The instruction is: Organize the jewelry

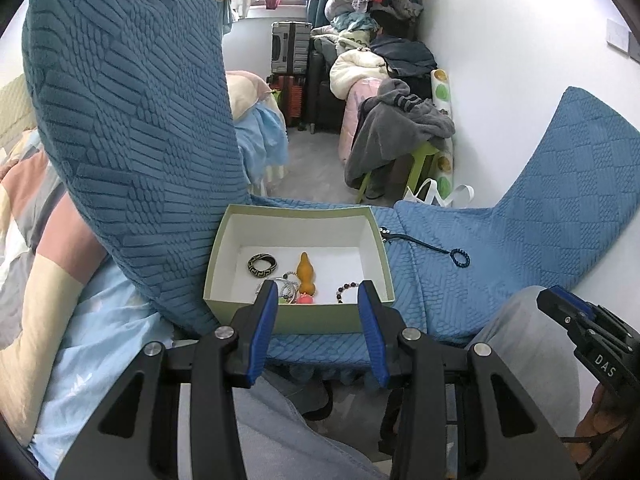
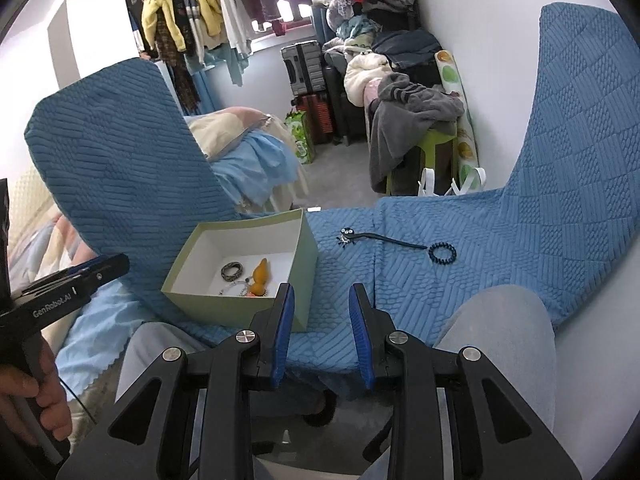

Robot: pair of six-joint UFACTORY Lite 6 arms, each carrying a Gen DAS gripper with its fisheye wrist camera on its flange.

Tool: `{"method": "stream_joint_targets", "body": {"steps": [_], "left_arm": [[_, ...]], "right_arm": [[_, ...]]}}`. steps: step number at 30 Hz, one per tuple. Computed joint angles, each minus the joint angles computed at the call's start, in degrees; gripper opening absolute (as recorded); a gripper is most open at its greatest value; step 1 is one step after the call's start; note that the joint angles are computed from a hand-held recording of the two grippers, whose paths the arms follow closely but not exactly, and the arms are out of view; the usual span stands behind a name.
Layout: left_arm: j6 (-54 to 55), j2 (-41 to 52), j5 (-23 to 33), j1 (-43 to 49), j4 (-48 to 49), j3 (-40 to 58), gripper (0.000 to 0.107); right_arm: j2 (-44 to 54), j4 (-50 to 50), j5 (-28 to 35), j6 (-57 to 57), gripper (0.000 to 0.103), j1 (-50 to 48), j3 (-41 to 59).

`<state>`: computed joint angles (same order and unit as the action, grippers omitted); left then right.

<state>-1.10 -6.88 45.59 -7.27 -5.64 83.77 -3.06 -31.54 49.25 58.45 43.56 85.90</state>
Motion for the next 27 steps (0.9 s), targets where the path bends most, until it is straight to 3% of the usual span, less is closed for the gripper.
{"method": "stream_joint_targets", "body": {"steps": [14,23,25,27], "left_arm": [[1.02,0.43,0.76,1.29,-0.11,-1.06,0.042],[2.25,0.45,1.22,2.52,-1.42,-0.23,0.043],[2.54,0.48,1.23,2.58,-1.68,-0.36,0.049],[1.86,0.51,1.24,2.02,-0.90,-0.34,0.074]], "right_arm": [[3.09,-0.03,-0.11,-2.60,0.028,-0.01,3.03],[0.19,-1.40,1.57,-1.14,0.031,-0.98,-0.31],[-0.10,-1.23,1.60,-1.28,0.032,-1.27,-0.63],[0.35,-1.16,1.75,-1.92,0.033,-1.39,-0.08]]}}
